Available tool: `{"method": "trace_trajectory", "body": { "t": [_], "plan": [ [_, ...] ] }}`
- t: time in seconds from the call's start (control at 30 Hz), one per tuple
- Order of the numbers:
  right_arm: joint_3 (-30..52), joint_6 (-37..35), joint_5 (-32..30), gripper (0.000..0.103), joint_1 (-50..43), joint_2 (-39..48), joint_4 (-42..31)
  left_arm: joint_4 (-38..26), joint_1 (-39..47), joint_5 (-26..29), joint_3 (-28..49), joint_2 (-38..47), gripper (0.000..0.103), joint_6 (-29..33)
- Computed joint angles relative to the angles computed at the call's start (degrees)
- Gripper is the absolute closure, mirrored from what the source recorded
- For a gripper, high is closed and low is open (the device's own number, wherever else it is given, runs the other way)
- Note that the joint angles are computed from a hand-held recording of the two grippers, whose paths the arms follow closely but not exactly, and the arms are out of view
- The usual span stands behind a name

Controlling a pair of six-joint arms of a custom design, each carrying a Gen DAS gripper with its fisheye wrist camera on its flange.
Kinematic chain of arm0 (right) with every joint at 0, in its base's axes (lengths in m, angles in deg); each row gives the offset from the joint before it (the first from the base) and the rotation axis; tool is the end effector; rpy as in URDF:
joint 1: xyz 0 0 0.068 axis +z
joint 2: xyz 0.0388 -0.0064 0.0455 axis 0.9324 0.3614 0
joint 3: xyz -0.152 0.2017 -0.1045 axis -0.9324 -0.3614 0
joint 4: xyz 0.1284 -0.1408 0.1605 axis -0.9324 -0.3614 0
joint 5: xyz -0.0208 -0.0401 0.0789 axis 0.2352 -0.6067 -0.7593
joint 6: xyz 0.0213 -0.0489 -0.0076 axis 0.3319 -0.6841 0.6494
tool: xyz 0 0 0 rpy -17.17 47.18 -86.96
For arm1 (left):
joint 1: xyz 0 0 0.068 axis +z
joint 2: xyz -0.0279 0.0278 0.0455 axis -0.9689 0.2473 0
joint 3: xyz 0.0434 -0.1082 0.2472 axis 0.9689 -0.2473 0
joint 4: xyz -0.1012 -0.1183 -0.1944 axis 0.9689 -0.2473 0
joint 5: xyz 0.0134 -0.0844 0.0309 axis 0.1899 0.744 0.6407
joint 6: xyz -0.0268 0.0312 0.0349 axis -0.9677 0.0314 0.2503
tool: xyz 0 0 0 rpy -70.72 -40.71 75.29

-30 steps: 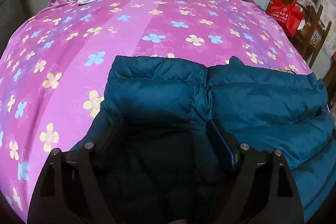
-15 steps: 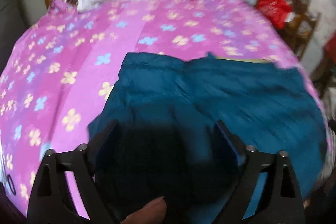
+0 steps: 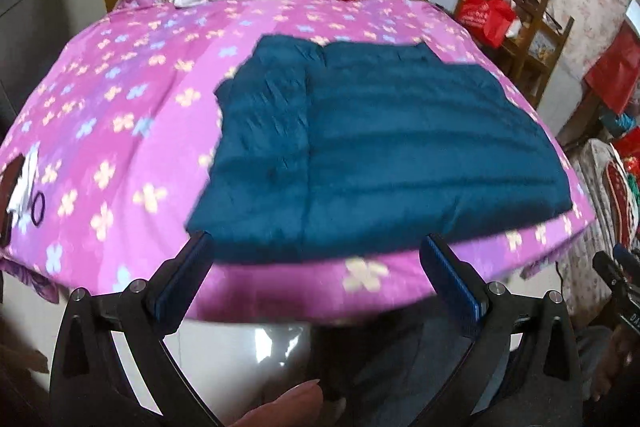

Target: Fold large clothes

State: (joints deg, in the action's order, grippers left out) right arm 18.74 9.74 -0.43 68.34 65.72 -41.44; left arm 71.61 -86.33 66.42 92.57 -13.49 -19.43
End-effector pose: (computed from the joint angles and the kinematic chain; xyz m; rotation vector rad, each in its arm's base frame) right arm 0.1370 0.0013 0.1905 -0.0750 2.4025 0.0598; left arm 0.1607 -0.0273 0.1646 -0.2437 2.4754 -0.1304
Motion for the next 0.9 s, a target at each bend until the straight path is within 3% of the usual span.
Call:
{"method": "trace_trajectory", "body": {
  "t": [0.23, 0.5, 0.63, 0.9],
  "plan": [
    [1.1, -2.1, -1.8, 0.001, -8.5, -12.8, -10.1, -3.7, -10.0, -5.5, -2.0, -7.6, 0.000, -6.5],
    [1.9, -7.2, -7.5, 0.001, -17.8, -17.8, -16.3, -8.7, -13.3, -8.9, -1.0, -11.8, 0.000, -8.9],
    [1.8, -7.4, -8.2, 0.001, -18.1, -18.8, -17.4, -9.6, -14.9, -10.7, -0.9, -12.8, 0.000, -9.8],
    [1.9, -4.2, -3.6, 0.001, -11.3, -19.1, -17.4, -9.9, -16.4, -11.7, -0.9, -12.2, 0.000, -11.0]
  ]
}}
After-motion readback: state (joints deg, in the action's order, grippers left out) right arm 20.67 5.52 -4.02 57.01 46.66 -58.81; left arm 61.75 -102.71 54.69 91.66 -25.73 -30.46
